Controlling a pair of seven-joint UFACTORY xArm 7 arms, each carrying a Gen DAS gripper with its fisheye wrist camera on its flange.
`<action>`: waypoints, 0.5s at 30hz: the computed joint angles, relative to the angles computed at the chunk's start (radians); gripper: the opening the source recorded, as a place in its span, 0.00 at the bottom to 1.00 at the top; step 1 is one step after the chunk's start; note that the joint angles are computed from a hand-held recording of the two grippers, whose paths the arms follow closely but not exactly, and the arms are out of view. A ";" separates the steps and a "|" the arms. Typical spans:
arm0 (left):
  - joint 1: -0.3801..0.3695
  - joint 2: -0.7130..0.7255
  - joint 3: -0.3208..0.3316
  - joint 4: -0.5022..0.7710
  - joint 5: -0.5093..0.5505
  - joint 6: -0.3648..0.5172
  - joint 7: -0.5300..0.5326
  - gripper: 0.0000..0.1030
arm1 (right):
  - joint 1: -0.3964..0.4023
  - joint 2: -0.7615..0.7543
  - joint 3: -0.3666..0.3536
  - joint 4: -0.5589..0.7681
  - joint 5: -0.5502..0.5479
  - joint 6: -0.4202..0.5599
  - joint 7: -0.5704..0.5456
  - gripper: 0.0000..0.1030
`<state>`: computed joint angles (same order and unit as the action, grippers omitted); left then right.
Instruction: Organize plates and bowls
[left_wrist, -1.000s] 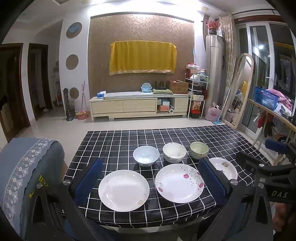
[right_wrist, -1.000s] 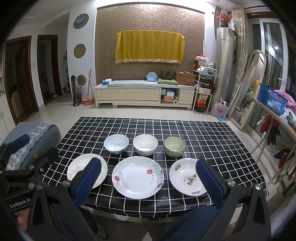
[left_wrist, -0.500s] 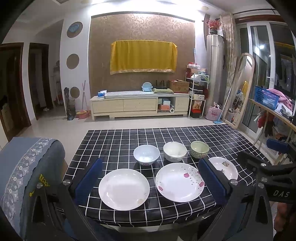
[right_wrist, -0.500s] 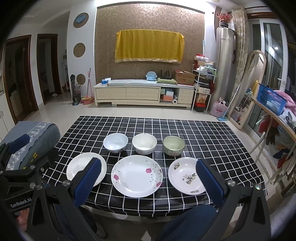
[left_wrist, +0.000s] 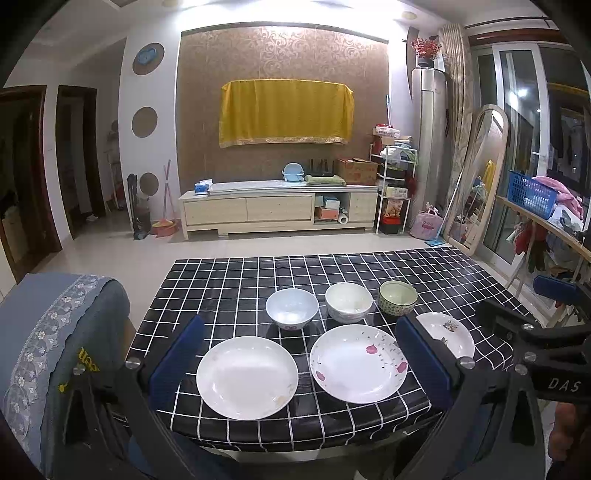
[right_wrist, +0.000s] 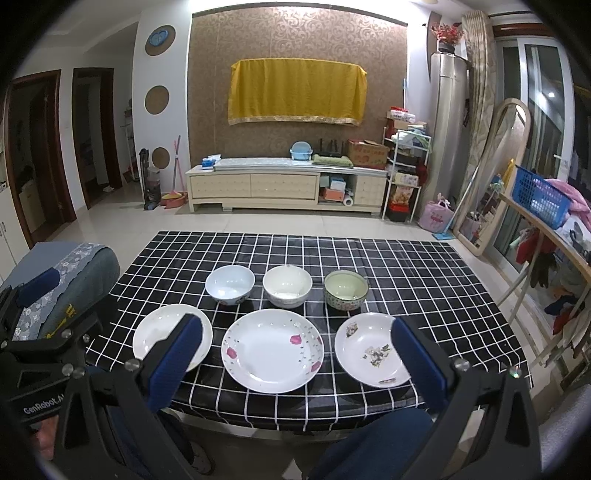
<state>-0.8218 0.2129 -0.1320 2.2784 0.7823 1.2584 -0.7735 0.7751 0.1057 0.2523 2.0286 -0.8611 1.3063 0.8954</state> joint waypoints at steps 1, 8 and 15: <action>0.002 0.006 0.000 0.011 -0.005 0.002 0.004 0.99 | 0.000 0.004 0.000 0.008 0.000 -0.001 -0.003 1.00; -0.008 0.085 0.046 0.158 -0.051 0.036 0.079 0.99 | 0.017 0.087 -0.035 0.125 0.015 -0.027 -0.044 1.00; 0.005 0.149 0.133 0.275 -0.119 0.077 0.147 0.99 | 0.059 0.293 -0.107 0.400 0.102 -0.062 -0.153 1.00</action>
